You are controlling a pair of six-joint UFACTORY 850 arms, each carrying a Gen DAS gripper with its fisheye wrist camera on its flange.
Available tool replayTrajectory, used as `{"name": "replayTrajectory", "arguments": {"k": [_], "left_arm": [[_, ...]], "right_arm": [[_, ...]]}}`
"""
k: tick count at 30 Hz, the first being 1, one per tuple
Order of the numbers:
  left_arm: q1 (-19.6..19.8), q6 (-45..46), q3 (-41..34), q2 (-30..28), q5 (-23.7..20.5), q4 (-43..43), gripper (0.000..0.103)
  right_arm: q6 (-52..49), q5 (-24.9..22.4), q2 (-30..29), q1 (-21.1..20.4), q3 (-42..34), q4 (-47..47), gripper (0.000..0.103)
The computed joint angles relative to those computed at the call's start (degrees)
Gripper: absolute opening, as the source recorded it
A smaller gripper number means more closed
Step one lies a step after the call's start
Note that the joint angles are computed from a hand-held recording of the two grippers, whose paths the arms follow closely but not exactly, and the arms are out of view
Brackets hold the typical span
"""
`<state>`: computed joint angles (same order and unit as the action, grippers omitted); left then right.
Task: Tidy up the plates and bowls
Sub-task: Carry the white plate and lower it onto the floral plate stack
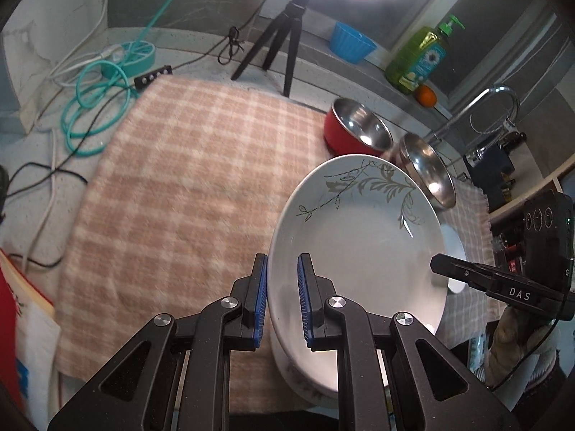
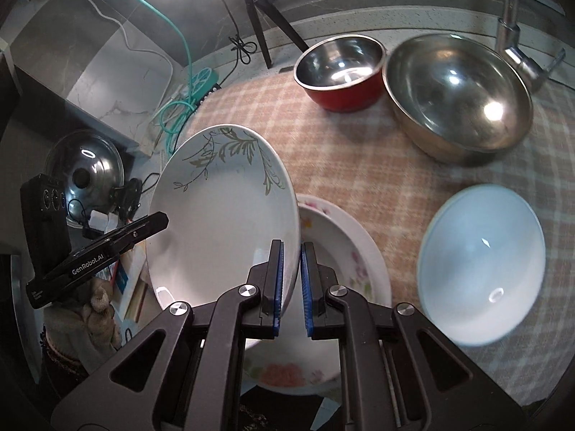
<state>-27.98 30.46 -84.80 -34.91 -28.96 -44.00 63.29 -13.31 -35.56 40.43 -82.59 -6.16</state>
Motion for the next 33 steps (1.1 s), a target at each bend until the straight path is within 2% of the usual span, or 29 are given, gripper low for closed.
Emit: {"name": "replayTrajectory", "arguments": {"k": [11, 24, 33], "left_arm": [[-2.6, -0.2, 4.3, 1.8, 1.0, -0.6, 0.014], [-3.4, -3.6, 4.9, 1.5, 2.1, 3.8, 0.014], [-3.8, -5.5, 4.6, 1.1, 2.4, 6.7, 0.014]], "right_arm": [[0.3, 1.2, 3.1, 0.9, 6.8, 1.7, 0.01], [-3.4, 1.2, 1.8, 1.0, 6.7, 5.5, 0.01], [2.1, -1.7, 1.1, 1.8, 5.2, -2.0, 0.01]]}}
